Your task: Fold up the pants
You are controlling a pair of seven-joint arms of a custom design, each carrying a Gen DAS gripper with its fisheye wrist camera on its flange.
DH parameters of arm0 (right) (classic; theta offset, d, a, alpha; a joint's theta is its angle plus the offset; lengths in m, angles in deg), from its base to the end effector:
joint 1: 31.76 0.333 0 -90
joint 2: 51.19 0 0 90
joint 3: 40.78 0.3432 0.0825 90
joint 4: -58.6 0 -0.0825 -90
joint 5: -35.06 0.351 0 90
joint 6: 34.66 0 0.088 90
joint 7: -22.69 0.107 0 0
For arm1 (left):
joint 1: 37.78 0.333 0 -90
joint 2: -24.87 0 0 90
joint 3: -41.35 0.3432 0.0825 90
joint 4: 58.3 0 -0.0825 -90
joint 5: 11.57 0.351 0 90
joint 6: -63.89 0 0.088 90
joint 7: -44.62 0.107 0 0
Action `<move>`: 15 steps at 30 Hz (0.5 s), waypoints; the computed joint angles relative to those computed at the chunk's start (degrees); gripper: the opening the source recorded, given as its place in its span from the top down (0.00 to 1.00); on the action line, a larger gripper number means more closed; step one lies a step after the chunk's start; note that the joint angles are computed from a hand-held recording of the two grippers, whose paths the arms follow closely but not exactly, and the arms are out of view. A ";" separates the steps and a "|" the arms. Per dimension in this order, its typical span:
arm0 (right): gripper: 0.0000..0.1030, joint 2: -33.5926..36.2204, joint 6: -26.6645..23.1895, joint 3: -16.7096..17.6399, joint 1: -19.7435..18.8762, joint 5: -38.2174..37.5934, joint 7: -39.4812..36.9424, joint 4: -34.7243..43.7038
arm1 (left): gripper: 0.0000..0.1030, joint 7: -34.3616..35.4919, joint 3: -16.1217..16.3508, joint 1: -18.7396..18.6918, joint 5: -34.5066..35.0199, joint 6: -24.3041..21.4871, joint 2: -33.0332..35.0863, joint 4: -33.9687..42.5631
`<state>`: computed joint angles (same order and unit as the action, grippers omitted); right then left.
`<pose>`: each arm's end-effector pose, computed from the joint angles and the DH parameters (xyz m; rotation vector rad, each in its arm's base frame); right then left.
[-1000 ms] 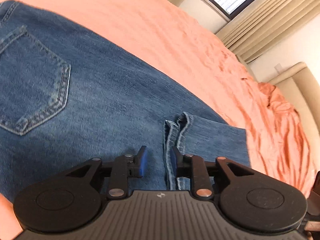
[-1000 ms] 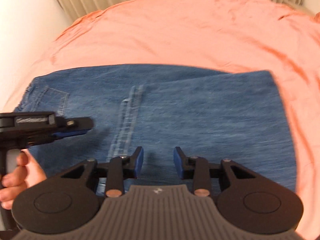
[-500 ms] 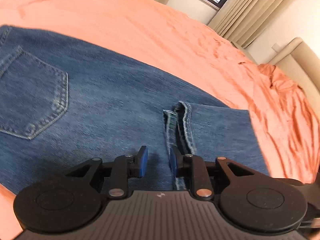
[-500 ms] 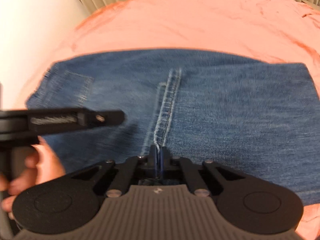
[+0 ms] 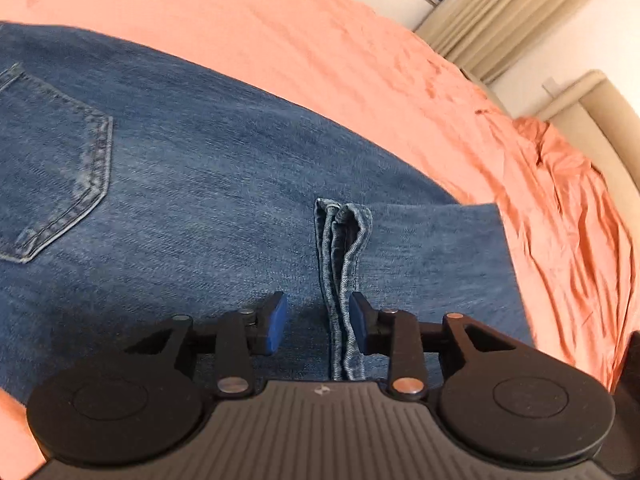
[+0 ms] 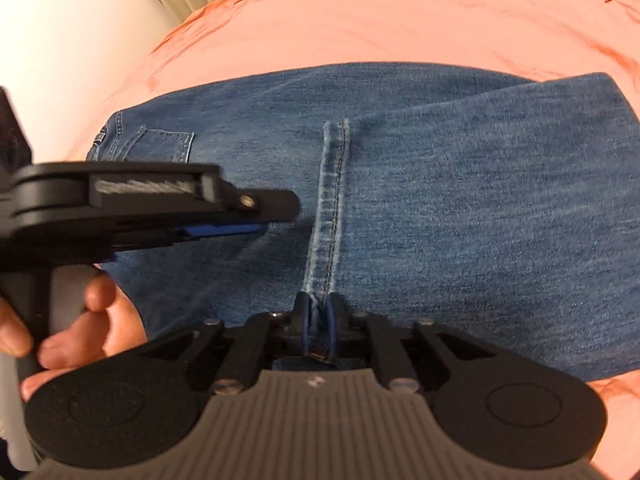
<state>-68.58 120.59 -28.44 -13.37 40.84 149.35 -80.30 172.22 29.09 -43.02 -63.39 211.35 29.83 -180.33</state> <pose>0.3865 0.2352 0.5286 -1.6502 1.9633 -0.1474 0.5366 -0.1528 0.4488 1.7467 -2.2748 1.0399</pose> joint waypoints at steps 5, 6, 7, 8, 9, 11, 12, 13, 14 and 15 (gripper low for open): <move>0.69 -3.59 -3.40 1.41 -2.98 -5.43 0.29 0.54 | 0.53 2.58 -1.08 -0.71 -1.53 3.12 1.60 0.92; 0.69 -4.27 -4.87 2.00 -4.13 -7.36 0.96 0.80 | 0.53 2.64 -1.33 -0.81 -1.34 3.25 2.29 1.51; 0.69 -4.21 -6.00 2.19 -5.24 -9.13 1.20 1.37 | 0.53 2.47 -1.61 -0.92 -0.87 3.47 3.04 2.07; 0.69 -4.66 -7.17 2.39 -6.27 -10.89 1.70 1.42 | 0.53 2.07 -1.88 -1.05 -0.04 3.86 3.77 2.54; 0.69 -5.01 -8.18 2.45 -7.29 -12.44 2.29 1.32 | 0.53 1.44 -2.20 -1.30 1.04 4.85 4.55 2.91; 0.69 -6.58 -9.03 1.44 -8.14 -13.18 2.66 0.19 | 0.53 1.97 -3.33 -1.27 1.15 7.44 5.72 3.17; 0.69 -7.33 -9.07 1.08 -8.69 -13.47 2.91 -0.56 | 0.53 2.51 -3.90 -1.10 1.04 8.39 6.18 3.23; 0.69 -8.22 -9.29 0.78 -9.22 -13.75 2.97 -1.32 | 0.55 2.96 -4.40 -0.96 1.23 9.20 6.43 3.16; 0.69 -9.22 -9.47 0.42 -9.78 -14.04 2.77 -2.17 | 0.68 4.75 -5.17 -0.42 0.30 9.47 6.60 3.19; 0.69 -10.50 -9.82 0.21 -10.51 -14.48 2.66 -3.07 | 0.77 6.15 -5.73 -0.10 -0.45 9.99 6.68 3.07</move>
